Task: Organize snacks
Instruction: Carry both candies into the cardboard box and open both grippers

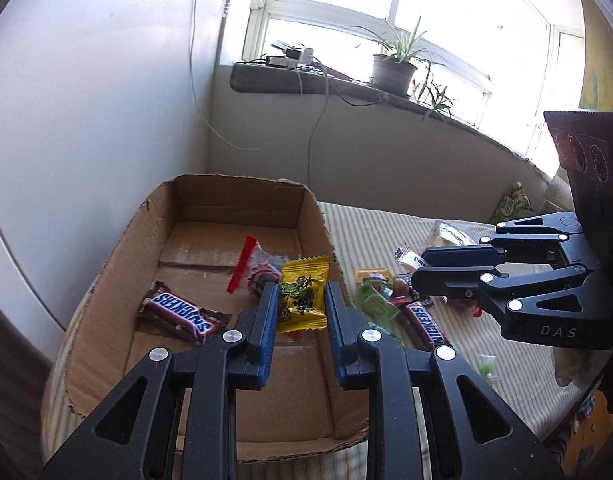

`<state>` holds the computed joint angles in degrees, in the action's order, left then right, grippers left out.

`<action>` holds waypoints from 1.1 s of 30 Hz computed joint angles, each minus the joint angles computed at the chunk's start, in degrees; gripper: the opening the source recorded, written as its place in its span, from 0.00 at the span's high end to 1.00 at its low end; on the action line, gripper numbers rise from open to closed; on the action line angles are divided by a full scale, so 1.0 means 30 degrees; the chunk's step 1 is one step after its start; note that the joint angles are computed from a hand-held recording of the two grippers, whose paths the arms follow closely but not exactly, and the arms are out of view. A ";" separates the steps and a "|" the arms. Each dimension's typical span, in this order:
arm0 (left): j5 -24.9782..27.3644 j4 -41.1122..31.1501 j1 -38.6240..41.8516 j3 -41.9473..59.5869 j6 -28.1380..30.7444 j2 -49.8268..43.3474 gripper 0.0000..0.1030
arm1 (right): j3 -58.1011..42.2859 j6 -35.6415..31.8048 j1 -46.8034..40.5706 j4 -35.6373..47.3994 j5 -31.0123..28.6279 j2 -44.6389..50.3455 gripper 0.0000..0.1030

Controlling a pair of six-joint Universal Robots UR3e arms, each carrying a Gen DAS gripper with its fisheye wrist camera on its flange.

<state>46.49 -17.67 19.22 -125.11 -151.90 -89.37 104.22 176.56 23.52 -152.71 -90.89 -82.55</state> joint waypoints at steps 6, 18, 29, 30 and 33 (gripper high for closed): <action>-0.0282 0.0158 0.1266 -0.0296 -0.0001 -0.0008 0.79 | -0.2286 0.0061 0.0984 0.0467 0.0021 0.1878 0.80; 0.0298 0.1109 0.2105 -0.0716 -0.0128 -0.0228 0.79 | -0.5642 -0.0041 0.2330 0.1602 -0.0203 0.4638 0.80; 0.0503 0.1339 0.2204 -0.0773 -0.0340 -0.0159 0.78 | -0.6380 -0.0022 0.2618 0.1860 -0.0392 0.5325 0.79; 0.0542 0.1365 0.2172 -0.0768 -0.0353 -0.0172 0.76 | -0.6419 0.0002 0.2609 0.1902 -0.0370 0.5345 0.79; 0.0748 0.1716 0.2055 -0.0758 -0.0608 -0.0280 0.66 | -0.6303 0.0033 0.2627 0.1850 -0.0519 0.5247 0.69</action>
